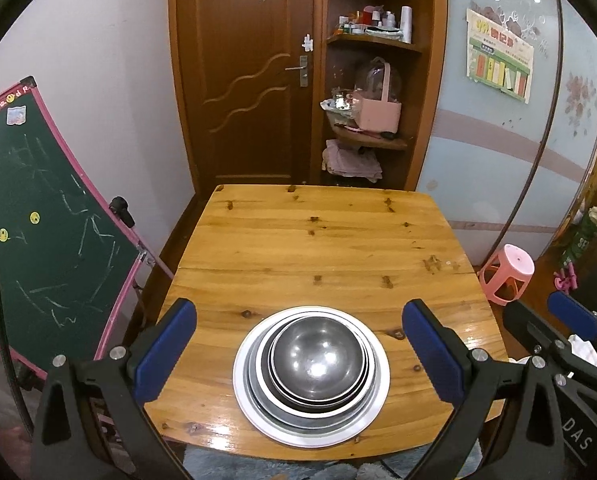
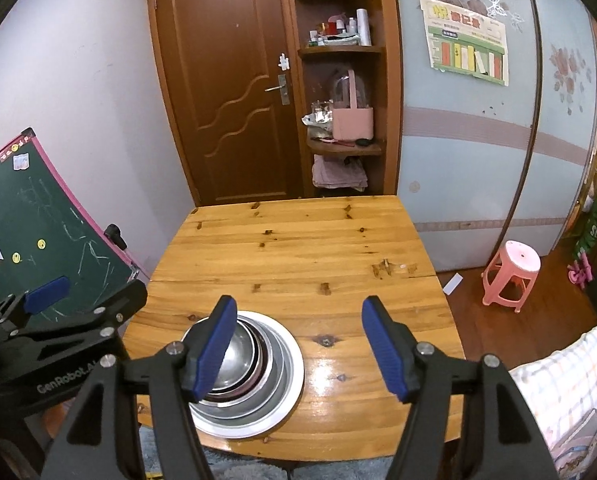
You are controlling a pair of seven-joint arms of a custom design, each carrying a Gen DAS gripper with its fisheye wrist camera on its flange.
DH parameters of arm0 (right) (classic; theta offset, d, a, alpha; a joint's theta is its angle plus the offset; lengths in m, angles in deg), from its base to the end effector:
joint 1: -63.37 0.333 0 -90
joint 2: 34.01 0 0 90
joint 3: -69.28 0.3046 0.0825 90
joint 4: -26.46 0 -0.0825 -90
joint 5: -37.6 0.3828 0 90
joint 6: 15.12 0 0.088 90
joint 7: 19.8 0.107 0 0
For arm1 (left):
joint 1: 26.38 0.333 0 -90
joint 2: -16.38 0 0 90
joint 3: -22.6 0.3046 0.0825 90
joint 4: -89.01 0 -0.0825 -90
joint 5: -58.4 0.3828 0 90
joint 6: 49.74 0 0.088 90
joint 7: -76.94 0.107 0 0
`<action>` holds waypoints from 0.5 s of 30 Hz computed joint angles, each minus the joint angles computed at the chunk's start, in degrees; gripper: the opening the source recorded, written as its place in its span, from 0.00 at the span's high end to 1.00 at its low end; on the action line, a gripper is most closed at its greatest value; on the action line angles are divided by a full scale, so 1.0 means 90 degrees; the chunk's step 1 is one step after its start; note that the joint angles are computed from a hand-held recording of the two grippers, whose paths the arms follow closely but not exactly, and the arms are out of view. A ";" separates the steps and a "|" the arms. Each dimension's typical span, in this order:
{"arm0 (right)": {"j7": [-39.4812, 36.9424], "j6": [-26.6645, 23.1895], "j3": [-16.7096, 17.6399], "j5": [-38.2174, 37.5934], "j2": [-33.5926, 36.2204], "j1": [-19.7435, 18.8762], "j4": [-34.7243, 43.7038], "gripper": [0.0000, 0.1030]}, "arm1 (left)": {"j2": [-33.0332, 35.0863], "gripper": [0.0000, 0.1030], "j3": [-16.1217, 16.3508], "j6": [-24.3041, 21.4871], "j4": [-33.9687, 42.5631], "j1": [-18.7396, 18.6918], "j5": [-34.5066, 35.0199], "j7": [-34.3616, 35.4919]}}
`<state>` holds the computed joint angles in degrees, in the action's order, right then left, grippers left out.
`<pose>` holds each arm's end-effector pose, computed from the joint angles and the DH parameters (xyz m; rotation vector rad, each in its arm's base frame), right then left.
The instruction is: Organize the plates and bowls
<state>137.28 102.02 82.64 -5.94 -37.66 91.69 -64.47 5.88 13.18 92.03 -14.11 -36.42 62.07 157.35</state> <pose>0.4481 0.3552 0.7085 -1.4532 1.8989 -0.8659 0.5164 -0.1929 0.7075 -1.5546 1.9316 -0.9148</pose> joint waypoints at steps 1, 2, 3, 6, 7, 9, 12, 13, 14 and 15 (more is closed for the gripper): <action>-0.0008 0.0014 -0.0004 0.0017 0.0002 -0.0001 -0.0005 0.36 | -0.0009 0.01 -0.0010 0.0004 -0.0016 0.0003 0.0028 -0.0013; -0.0024 0.0029 -0.0012 0.0041 -0.0003 -0.0005 -0.0015 0.36 | 0.0000 0.01 -0.0021 0.0005 -0.0010 0.0008 0.0064 -0.0036; -0.0046 0.0037 -0.0021 0.0081 0.0004 -0.0011 -0.0014 0.36 | -0.0002 0.01 -0.0035 0.0006 -0.0014 0.0013 0.0111 -0.0066; -0.0054 0.0064 -0.0035 0.0145 0.0006 -0.0026 -0.0022 0.36 | 0.0003 0.01 -0.0040 0.0007 -0.0012 0.0006 0.0140 -0.0080; -0.0061 0.0056 -0.0038 0.0168 0.0014 -0.0030 -0.0014 0.36 | 0.0022 0.01 -0.0046 -0.0003 0.0007 0.0003 0.0156 -0.0087; -0.0061 0.0089 -0.0053 0.0212 0.0014 -0.0040 -0.0025 0.36 | 0.0023 0.01 -0.0048 -0.0018 0.0004 0.0000 0.0165 -0.0099; -0.0094 0.0115 -0.0072 0.0281 0.0017 -0.0060 -0.0028 0.36 | 0.0048 0.01 -0.0047 -0.0054 0.0020 0.0004 0.0185 -0.0115; -0.0099 0.0133 -0.0074 0.0298 0.0018 -0.0064 -0.0033 0.36 | 0.0061 0.01 -0.0045 -0.0063 0.0026 0.0004 0.0182 -0.0115; -0.0107 0.0134 -0.0075 0.0313 0.0028 -0.0068 -0.0029 0.36 | 0.0076 0.01 -0.0046 -0.0077 0.0033 0.0007 0.0191 -0.0123; -0.0102 0.0140 -0.0076 0.0320 0.0032 -0.0069 -0.0034 0.36 | 0.0085 0.01 -0.0043 -0.0094 0.0048 0.0010 0.0191 -0.0113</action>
<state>136.36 103.28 81.96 -3.06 -37.37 91.06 -64.78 6.65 12.79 91.19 -13.68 -36.33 63.79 156.33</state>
